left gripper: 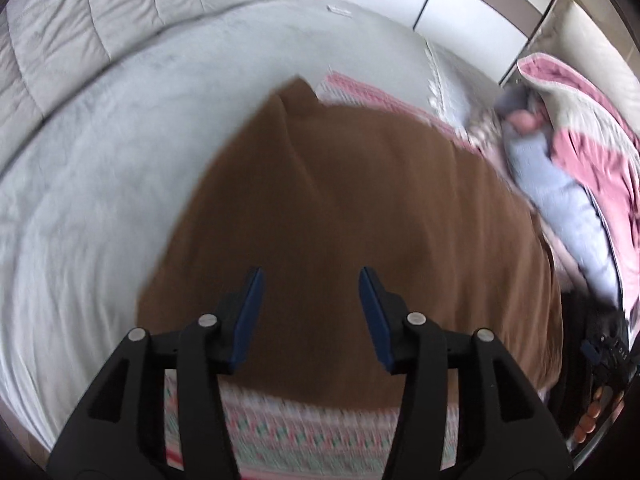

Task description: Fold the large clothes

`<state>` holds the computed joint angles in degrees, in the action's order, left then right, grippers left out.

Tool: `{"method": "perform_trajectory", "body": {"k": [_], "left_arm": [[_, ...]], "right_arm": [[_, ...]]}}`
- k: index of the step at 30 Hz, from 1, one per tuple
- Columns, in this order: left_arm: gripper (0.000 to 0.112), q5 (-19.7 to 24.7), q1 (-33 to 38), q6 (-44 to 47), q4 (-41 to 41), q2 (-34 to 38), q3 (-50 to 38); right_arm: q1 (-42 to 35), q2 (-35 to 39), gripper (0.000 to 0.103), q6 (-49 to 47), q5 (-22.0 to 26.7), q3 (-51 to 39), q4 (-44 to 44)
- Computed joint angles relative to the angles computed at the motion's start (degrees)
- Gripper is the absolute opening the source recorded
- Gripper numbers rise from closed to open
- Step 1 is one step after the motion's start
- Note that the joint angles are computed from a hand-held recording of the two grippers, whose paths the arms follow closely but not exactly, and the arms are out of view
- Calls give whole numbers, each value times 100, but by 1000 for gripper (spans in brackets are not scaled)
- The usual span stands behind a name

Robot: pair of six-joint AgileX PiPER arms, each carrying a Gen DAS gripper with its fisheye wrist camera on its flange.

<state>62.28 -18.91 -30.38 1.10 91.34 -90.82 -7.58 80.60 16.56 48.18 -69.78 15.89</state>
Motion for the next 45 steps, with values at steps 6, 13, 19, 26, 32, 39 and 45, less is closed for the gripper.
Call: {"method": "perform_trajectory", "body": {"k": [6,13,19,26,32,39,45], "left_arm": [[52,-673,-350,-766,39,-248,1015],[54,-639,-1494,-1238,1280,544,621],[58,-504,-1699,-1565,1747,879,490],[58,-405,-1790,-1667,1866,830,508],[58,-73,-1944,-1734,1940,790,313],[58,-515,-2605,-1625,2390,451,433],[58,-735,-3259,-1274,2600,836,113]], "right_arm": [[287,-58,59,-34,-521,875,-125],[1077,680,50,636,-873,638,-1363],[1659,1103,50,1573,-1056,603,-2698],[1506,-3,59,1670,-583,914,-2144],[772,-887,76,697,-371,1916,98],[626,-777,76,151,-305,2028,850],[-53,-740,76,-528,-72,2254,1795]]}}
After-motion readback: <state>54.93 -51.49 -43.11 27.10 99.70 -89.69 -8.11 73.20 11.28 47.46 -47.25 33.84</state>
